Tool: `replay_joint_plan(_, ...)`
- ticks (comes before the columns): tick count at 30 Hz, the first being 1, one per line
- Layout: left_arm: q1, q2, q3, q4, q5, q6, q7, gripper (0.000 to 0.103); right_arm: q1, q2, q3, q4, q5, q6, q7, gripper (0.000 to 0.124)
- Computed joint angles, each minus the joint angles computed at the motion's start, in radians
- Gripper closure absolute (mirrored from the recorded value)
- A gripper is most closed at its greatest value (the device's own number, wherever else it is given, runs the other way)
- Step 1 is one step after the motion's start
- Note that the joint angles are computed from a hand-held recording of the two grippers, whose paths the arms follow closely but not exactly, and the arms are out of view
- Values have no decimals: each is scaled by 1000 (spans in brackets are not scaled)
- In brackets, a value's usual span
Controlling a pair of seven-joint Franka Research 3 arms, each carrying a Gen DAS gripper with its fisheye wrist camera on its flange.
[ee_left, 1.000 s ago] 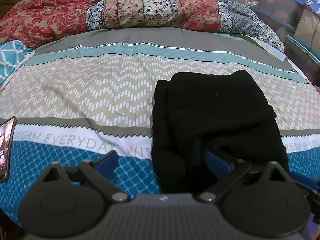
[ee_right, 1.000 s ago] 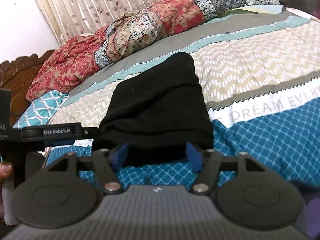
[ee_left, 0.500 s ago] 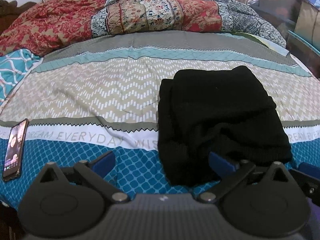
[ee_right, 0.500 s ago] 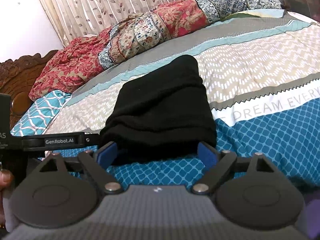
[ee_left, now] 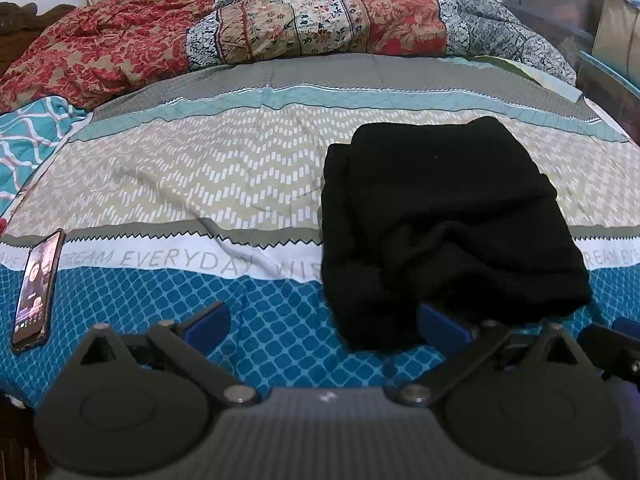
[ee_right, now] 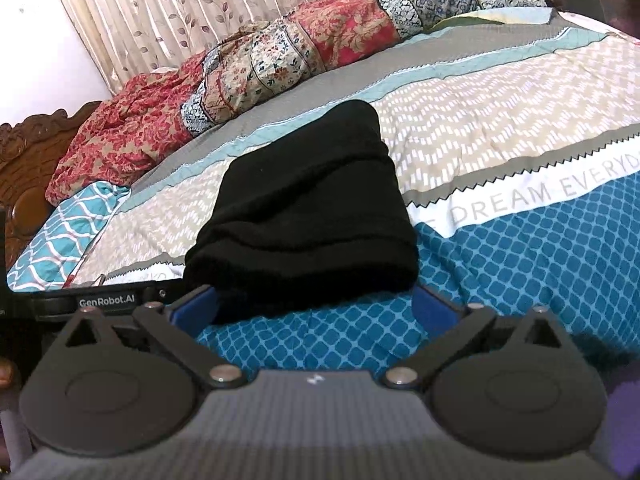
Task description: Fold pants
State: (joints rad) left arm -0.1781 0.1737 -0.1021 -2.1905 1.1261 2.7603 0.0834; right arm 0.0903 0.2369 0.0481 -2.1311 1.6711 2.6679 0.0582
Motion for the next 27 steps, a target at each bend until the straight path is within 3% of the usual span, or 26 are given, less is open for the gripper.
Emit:
replay_joint_plan(12, -12, 4, -9, 10, 2, -56, 11, 0, 11, -8, 2, -6, 25, 11, -51, 21)
replay_joint_plan(27, -15, 1, -12, 8, -6, -72, 21, 0, 14, -6, 3, -6, -3, 22, 12, 21)
